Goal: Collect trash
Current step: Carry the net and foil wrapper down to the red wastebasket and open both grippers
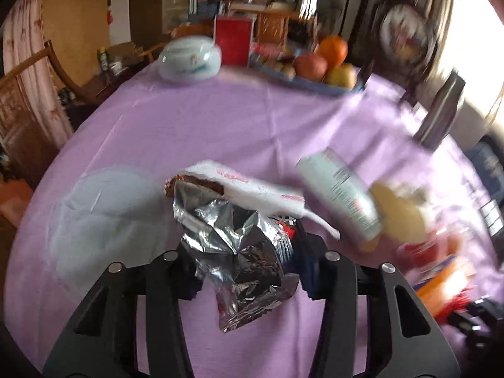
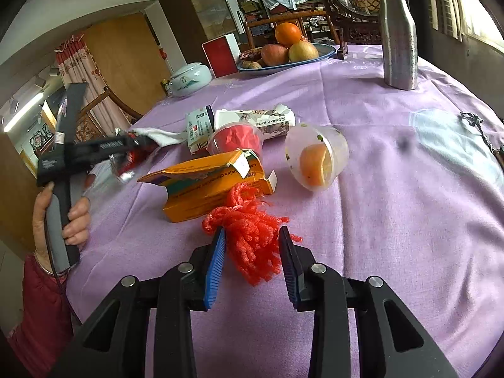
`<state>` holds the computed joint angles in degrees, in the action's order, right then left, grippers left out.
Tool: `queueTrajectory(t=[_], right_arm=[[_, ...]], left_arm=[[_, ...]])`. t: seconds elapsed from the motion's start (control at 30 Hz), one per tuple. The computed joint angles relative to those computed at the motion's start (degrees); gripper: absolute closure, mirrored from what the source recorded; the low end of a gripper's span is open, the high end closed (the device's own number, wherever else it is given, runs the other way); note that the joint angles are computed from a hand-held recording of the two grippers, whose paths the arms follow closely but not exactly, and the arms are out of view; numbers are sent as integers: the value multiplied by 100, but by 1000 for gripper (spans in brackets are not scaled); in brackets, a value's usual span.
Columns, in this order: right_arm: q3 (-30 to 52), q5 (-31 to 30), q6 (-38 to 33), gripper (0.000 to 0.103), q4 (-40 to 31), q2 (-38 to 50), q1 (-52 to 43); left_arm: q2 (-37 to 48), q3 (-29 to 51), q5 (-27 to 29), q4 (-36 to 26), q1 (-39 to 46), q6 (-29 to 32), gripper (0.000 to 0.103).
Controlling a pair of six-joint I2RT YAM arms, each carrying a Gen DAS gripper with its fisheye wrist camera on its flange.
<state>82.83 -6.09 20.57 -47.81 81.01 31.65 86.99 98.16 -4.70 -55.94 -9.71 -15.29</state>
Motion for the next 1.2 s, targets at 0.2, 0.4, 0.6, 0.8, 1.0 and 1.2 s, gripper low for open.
queueTrajectory(t=[0.2, 0.4, 0.6, 0.8, 1.0, 1.2], right_arm=[[6, -5, -3, 69, -10, 7, 6], [6, -62, 9, 72, 3, 26, -13], [-145, 313, -43, 84, 210, -138, 190], [-650, 813, 238, 85, 572, -730, 287], [-1078, 1060, 428, 85, 290, -1920, 324], [-1202, 1188, 494, 85, -169, -2645, 210]], left_arm=[[-742, -659, 2106, 842, 631, -125, 58], [-779, -988, 3808, 1261, 1371, -678, 58], [-1028, -1159, 3763, 1545, 1435, -839, 58], [-1093, -1110, 3411, 1358, 1236, -572, 58], [-1906, -1669, 3103, 1234, 833, -417, 58], [-2714, -1988, 2823, 1001, 334, -674, 58]])
